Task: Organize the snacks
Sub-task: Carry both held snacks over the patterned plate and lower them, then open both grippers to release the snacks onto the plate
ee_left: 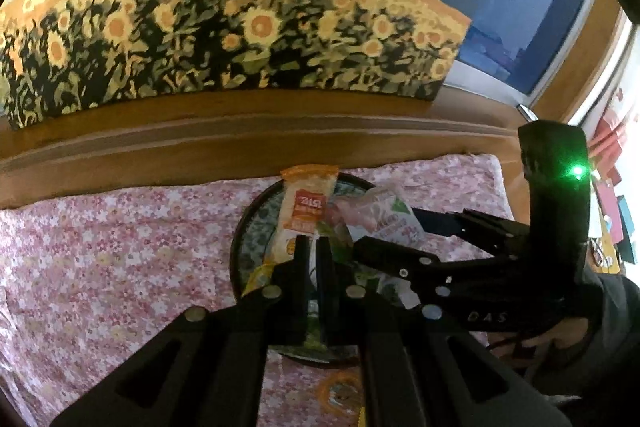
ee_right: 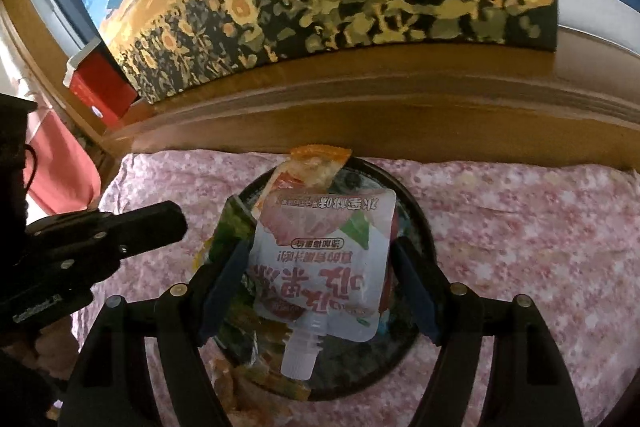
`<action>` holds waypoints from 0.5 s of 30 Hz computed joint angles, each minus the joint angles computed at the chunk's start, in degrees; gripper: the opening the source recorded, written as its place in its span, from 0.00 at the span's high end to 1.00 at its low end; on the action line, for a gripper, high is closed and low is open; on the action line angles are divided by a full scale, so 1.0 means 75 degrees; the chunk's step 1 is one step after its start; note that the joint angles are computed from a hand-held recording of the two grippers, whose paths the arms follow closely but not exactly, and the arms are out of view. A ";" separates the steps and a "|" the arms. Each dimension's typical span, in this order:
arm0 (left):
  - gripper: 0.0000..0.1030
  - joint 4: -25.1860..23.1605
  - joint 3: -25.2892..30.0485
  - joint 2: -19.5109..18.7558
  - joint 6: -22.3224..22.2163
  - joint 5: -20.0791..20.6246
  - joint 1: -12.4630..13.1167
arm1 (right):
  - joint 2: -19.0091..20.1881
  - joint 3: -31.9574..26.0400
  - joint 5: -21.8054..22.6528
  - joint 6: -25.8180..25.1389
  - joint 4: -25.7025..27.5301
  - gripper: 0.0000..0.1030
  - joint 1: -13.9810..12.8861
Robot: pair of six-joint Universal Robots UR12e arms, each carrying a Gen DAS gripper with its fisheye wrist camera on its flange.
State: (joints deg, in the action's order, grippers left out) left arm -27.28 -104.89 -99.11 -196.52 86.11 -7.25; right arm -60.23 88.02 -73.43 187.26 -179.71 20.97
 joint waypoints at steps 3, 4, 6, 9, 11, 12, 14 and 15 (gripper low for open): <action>0.98 -0.0061 0.0012 -0.0021 0.0001 -0.0045 0.0034 | 0.0026 -0.0017 0.0063 0.0037 -0.0008 0.25 -0.0019; 0.98 -0.0072 0.0013 -0.0021 -0.0003 -0.0060 0.0038 | 0.0032 -0.0014 0.0109 0.0121 -0.0026 0.25 -0.0036; 0.89 -0.0107 0.0031 -0.0029 -0.0020 -0.0100 0.0053 | 0.0043 -0.0010 0.0120 0.0243 -0.0076 0.25 -0.0049; 0.57 -0.0262 0.0101 -0.0048 -0.0138 -0.0025 0.0057 | 0.0022 0.0051 0.0103 0.0279 -0.0143 0.20 -0.0064; 0.52 -0.0249 0.0111 -0.0051 -0.0152 -0.0094 0.0078 | 0.0013 0.0081 -0.0046 0.0199 -0.0176 0.19 -0.0028; 0.48 -0.0222 0.0115 -0.0059 -0.0133 -0.0100 0.0077 | -0.0004 0.0118 0.0004 0.0203 -0.0203 0.18 -0.0047; 0.40 -0.0170 0.0089 -0.0037 -0.0154 -0.0072 0.0081 | -0.0003 0.0141 0.0018 0.0252 -0.0276 0.16 -0.0047; 0.36 -0.0157 0.0080 -0.0032 -0.0167 -0.0074 0.0084 | 0.0001 0.0146 -0.0006 0.0263 -0.0299 0.15 -0.0040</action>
State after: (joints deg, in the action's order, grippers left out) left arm -28.46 -104.29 -99.35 -197.78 85.56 -6.62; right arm -60.23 89.11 -73.47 189.24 -181.96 20.67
